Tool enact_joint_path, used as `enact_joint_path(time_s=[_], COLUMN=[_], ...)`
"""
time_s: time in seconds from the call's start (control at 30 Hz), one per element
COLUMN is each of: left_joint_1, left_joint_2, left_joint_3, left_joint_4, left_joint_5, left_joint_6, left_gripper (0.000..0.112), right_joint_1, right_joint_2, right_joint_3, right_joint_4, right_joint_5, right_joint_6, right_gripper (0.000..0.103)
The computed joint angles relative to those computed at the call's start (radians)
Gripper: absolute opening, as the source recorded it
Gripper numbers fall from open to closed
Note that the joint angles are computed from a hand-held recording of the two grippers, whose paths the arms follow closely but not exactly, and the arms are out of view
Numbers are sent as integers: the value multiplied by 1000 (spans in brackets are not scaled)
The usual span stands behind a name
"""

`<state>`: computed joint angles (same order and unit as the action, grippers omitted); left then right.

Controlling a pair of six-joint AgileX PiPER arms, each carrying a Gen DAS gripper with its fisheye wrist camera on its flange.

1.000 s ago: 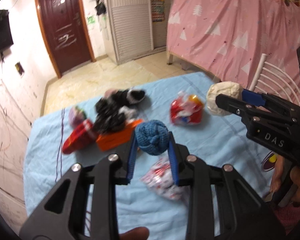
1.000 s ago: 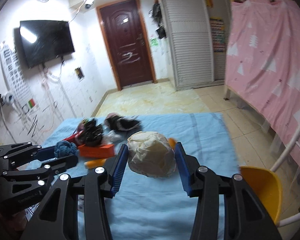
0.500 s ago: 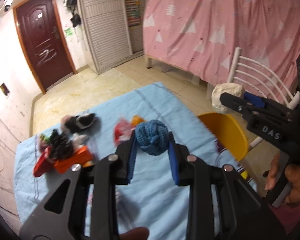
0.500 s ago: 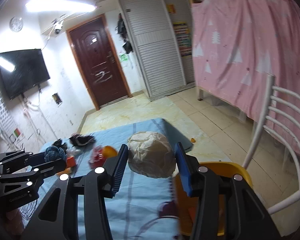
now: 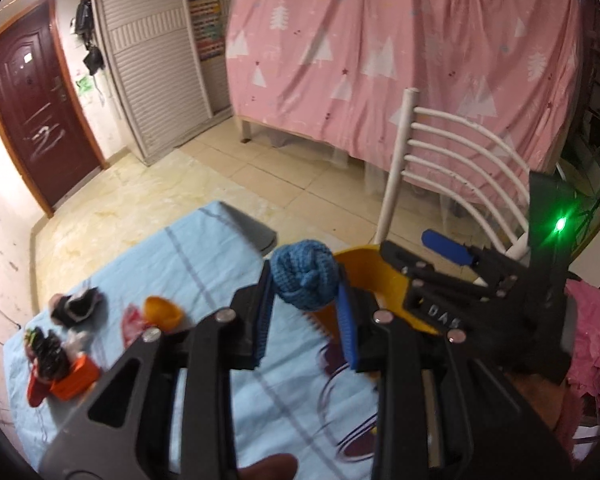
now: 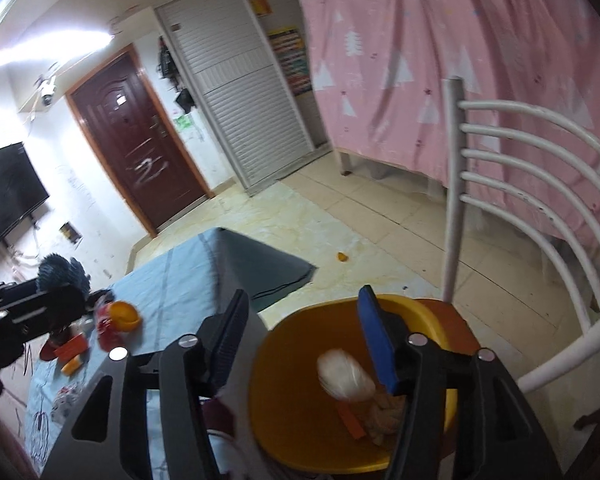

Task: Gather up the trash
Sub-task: 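Carry the yarn ball and cream ball to the yellow bin and release both, then grasp the Hello Kitty bag with the left tool while the right tool grasps the red snack bag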

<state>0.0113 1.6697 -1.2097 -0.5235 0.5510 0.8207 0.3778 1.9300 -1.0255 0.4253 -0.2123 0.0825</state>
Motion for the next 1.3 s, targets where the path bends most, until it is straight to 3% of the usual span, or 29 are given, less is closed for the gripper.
enact_joint_path(time_s=[0.03, 0.07, 0.1, 0.4, 0.67, 0.87, 1.03, 1.23, 1.3], left_joint_1=[-10, -21, -27, -10, 144, 275, 382, 513, 547], left_joint_2=[12, 20, 20, 31, -25, -30, -27, -6, 4], left_joint_3=[-16, -27, -27, -26, 6, -15, -42, -59, -51], left_joint_4=[3, 4, -2, -28, -144, -195, -240, -282, -292], left_joint_5=[16, 22, 17, 24, 76, 118, 165, 208, 214], left_joint_6=[-9, -17, -17, 4, 153, 241, 304, 379, 401], left_gripper=[46, 72, 81, 82, 82, 82, 82, 83, 84], right_joint_1=[-13, -23, -35, -67, -1, 85, 118, 166, 185], right_joint_2=[-1, 0, 1, -5, -20, -1, 26, 67, 88], right_joint_3=[12, 15, 21, 40, 12, -64, -117, -202, -242], right_joint_4=[-32, -49, -73, -140, -68, 236, 373, 667, 836], right_joint_5=[-9, -11, -17, -29, -14, 22, 47, 75, 84], right_joint_6=[39, 58, 84, 161, 74, -252, -388, -697, -873], right_gripper=[54, 55, 55, 59, 62, 63, 63, 63, 63])
